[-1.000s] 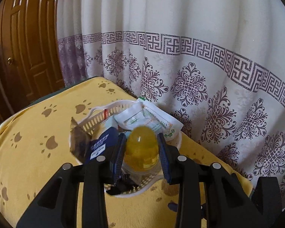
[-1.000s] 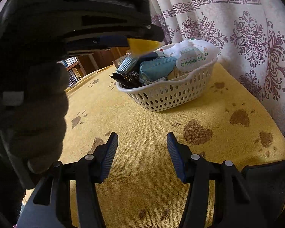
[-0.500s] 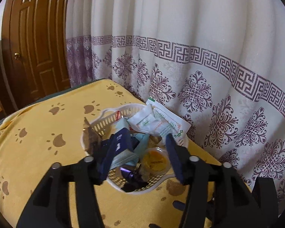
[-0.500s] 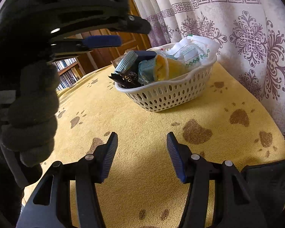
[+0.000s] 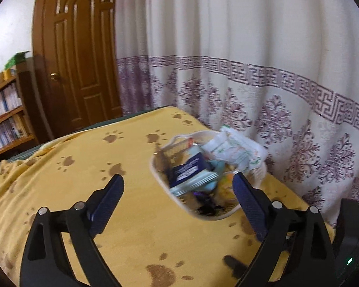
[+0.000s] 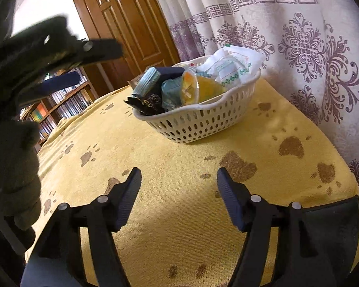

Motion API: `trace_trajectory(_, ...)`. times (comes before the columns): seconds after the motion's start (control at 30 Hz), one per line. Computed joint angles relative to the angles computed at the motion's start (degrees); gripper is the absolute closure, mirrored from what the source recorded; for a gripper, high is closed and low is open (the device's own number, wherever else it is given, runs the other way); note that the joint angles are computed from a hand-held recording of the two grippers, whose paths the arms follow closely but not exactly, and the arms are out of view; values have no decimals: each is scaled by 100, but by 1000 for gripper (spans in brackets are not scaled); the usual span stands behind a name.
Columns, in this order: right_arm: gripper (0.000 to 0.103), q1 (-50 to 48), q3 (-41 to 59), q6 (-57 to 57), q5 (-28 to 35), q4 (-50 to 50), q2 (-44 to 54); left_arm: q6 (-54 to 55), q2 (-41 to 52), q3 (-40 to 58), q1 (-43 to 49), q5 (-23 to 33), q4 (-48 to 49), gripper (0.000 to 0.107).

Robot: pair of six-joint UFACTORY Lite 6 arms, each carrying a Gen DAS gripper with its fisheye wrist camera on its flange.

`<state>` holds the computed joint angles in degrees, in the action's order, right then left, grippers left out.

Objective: Organize snacks

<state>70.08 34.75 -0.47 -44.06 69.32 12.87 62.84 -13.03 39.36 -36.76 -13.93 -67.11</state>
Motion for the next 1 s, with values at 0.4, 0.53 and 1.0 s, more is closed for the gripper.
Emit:
trace_trajectory(0.4, 35, 143, 204, -896, -70, 1035, -103, 30, -910, -869, 149, -417, -33, 15)
trace_trajectory(0.53, 26, 273, 247, -1288, -261, 1433, -228, 29, -1151, -1057, 192, -490, -47, 15)
trace_trajectory(1.0, 8, 478, 475, -2380, -884, 2481, -587, -569, -1765, -1694, 516, -458, 504, 14)
